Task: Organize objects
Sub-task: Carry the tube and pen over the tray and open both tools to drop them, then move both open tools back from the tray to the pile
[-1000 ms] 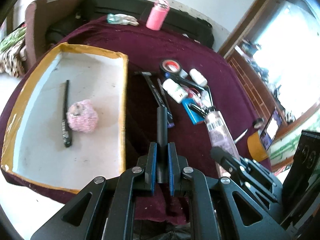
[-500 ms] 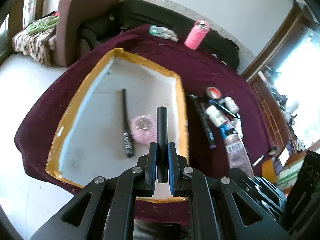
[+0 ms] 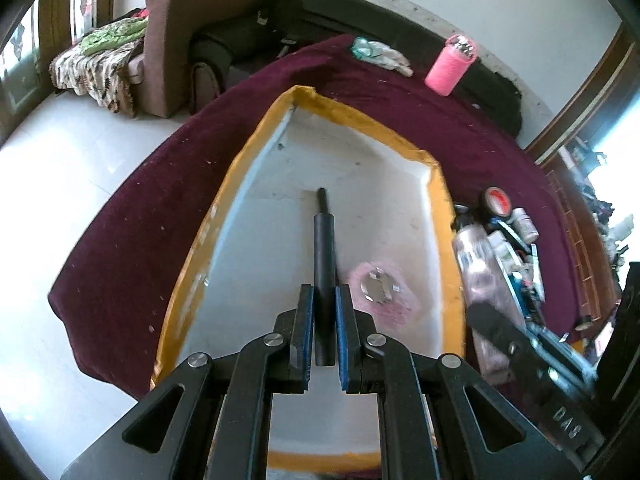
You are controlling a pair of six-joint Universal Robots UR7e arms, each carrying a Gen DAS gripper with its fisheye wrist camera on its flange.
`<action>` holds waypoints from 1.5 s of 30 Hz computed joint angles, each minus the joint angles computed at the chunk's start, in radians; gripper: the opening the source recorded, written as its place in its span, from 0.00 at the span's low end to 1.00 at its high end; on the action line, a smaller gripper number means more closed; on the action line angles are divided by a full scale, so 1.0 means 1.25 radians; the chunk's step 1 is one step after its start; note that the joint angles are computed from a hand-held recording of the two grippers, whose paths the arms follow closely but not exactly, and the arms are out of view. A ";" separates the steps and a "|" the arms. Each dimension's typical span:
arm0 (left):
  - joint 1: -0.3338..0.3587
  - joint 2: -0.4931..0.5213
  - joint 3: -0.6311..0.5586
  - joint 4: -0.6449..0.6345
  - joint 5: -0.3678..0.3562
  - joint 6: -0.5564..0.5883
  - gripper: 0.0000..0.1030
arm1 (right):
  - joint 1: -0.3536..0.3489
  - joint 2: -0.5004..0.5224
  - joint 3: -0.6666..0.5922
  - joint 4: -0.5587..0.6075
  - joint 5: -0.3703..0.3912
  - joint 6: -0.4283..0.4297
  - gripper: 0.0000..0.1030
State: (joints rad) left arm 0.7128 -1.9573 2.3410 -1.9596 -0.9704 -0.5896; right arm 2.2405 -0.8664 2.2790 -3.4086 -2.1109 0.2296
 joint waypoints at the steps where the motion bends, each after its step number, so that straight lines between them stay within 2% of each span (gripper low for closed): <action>1: 0.013 0.010 -0.004 -0.008 -0.004 0.008 0.08 | -0.007 0.008 -0.014 0.008 0.004 -0.003 0.08; 7: 0.045 0.035 -0.009 -0.025 -0.012 0.034 0.08 | -0.041 0.052 -0.074 0.045 0.017 -0.013 0.08; 12: 0.052 0.042 -0.004 -0.023 -0.009 0.034 0.08 | -0.042 0.071 -0.096 0.078 -0.016 -0.014 0.09; 16: 0.062 0.048 -0.005 -0.019 -0.007 0.035 0.08 | -0.032 0.087 -0.113 0.099 -0.070 -0.026 0.09; 22: 0.059 0.036 0.000 -0.013 -0.006 0.035 0.08 | -0.040 0.091 -0.113 0.112 -0.062 -0.017 0.09; 27: 0.054 0.032 0.001 -0.008 0.002 0.040 0.08 | -0.036 0.092 -0.110 0.107 -0.064 -0.015 0.11; 32: 0.035 0.013 0.003 0.001 0.012 0.021 0.10 | -0.033 0.089 -0.093 0.051 -0.052 -0.037 0.17; 35: 0.013 0.002 0.002 0.018 0.015 -0.004 0.20 | -0.029 0.068 -0.072 0.026 -0.024 -0.042 0.19; 37: -0.013 -0.015 0.007 0.019 0.018 -0.020 0.38 | -0.019 0.053 -0.055 0.004 -0.021 -0.048 0.29; 39: -0.045 -0.028 0.013 0.027 0.030 -0.043 0.43 | -0.008 0.038 -0.032 -0.029 -0.020 -0.056 0.39; 45: -0.135 -0.044 0.029 0.040 0.022 -0.085 0.45 | 0.013 -0.030 0.065 -0.077 -0.007 -0.049 0.44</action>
State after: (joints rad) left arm 0.5438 -2.0120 2.3775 -1.9094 -0.9428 -0.6961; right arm 2.2570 -0.9040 2.3602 -3.5051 -2.1195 0.1680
